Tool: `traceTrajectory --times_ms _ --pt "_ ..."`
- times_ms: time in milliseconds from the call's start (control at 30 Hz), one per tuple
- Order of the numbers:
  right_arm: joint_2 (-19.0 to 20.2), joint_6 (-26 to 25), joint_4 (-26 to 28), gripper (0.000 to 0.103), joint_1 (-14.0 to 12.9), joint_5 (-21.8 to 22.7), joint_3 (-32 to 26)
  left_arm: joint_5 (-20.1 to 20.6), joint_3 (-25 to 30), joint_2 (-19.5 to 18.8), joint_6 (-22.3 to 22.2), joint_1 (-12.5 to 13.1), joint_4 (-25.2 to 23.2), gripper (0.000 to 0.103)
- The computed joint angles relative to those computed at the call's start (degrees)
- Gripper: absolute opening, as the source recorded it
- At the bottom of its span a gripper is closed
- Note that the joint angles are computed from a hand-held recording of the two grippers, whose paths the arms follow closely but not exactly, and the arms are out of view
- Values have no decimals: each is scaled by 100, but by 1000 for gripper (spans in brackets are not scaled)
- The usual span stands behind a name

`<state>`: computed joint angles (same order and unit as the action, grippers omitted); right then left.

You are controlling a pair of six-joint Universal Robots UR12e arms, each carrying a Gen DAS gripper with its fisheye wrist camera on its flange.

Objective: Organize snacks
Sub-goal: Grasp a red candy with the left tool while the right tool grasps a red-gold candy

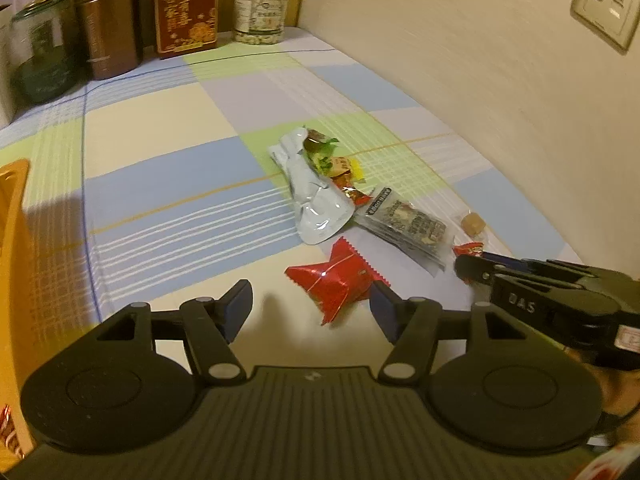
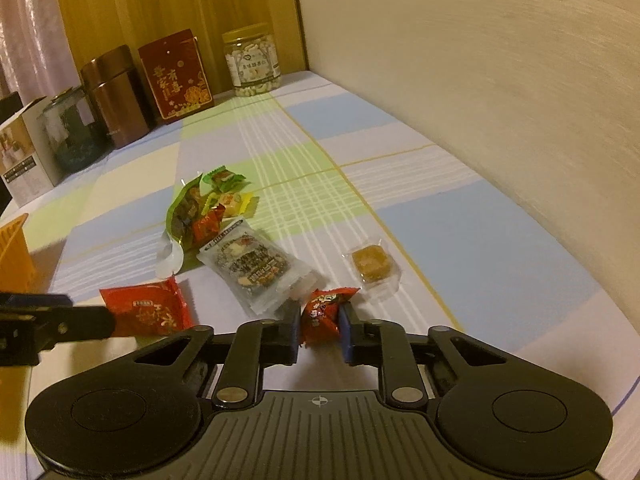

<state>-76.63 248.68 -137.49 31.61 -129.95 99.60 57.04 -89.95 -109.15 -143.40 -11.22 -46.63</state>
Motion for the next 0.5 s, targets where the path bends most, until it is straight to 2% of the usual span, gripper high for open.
traceTrajectory --times_ms 333,433,467,500 --pt "-130 363 114 19 120 -15 109 -211 128 -208 513 -104 -121 62" --pt "-138 418 125 19 136 -8 109 -179 179 -251 667 -141 -259 54" --pt "-143 427 121 19 137 3 111 -175 176 -251 684 -147 -258 46" --pt "-144 434 112 19 139 13 113 -191 175 -248 696 -147 -277 44"
